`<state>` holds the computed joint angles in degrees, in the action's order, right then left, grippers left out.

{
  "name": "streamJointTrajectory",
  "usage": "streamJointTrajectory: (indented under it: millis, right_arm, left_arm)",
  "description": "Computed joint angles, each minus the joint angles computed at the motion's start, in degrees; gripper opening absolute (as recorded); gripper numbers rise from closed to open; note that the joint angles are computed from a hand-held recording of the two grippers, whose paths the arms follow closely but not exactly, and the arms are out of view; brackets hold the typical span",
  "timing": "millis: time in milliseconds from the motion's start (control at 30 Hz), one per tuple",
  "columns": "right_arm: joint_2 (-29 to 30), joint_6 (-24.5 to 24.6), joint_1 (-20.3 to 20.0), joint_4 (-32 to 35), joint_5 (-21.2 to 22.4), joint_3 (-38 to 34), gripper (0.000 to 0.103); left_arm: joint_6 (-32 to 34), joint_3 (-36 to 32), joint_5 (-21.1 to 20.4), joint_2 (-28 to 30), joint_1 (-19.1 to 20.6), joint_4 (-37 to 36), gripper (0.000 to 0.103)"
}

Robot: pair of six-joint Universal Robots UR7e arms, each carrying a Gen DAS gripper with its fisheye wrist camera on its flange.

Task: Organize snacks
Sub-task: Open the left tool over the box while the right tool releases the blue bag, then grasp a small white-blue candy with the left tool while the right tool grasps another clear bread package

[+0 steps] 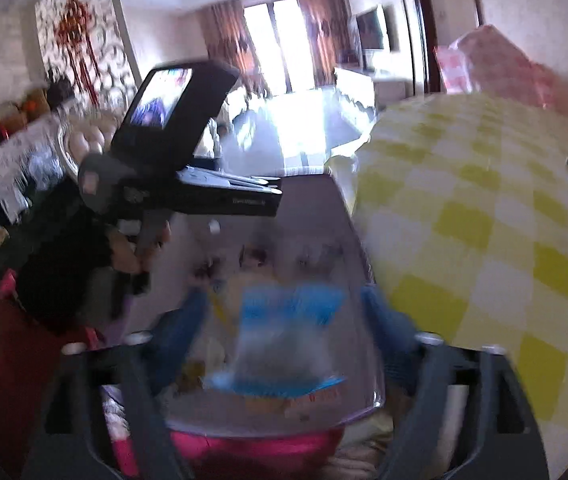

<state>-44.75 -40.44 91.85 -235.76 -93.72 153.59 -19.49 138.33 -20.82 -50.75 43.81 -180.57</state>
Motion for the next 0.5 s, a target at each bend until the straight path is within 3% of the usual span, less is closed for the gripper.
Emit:
streamJointTrajectory:
  millis: [33,167,267,433,500]
  right_arm:
    - [-0.3,-0.2,-0.5,-2.2,0.8,0.6,0.083]
    - [-4.6,0.0,-3.2,-5.3,-0.7,1.9,0.083]
    - [-9.4,0.2,-6.9,-5.3,-2.1,2.7,0.084]
    - [-20.4,1.3,-12.7,1.8,-8.5,-0.5,0.087]
    - [-24.6,2.7,-16.4,6.2,-6.9,-1.5,0.088]
  left_arm:
    - [-1.5,0.3,1.6,-0.4,-0.6,0.1,0.093]
    - [1.3,1.9,2.9,1.6,-3.3,-11.2,0.098]
    - [3.3,1.2,0.3,3.7,-6.0,-17.4,0.099]
    - [8.0,-8.2,-19.5,5.4,-7.0,-14.9,0.101]
    - [8.2,-15.6,-27.9,8.3,-5.7,-10.4,0.101]
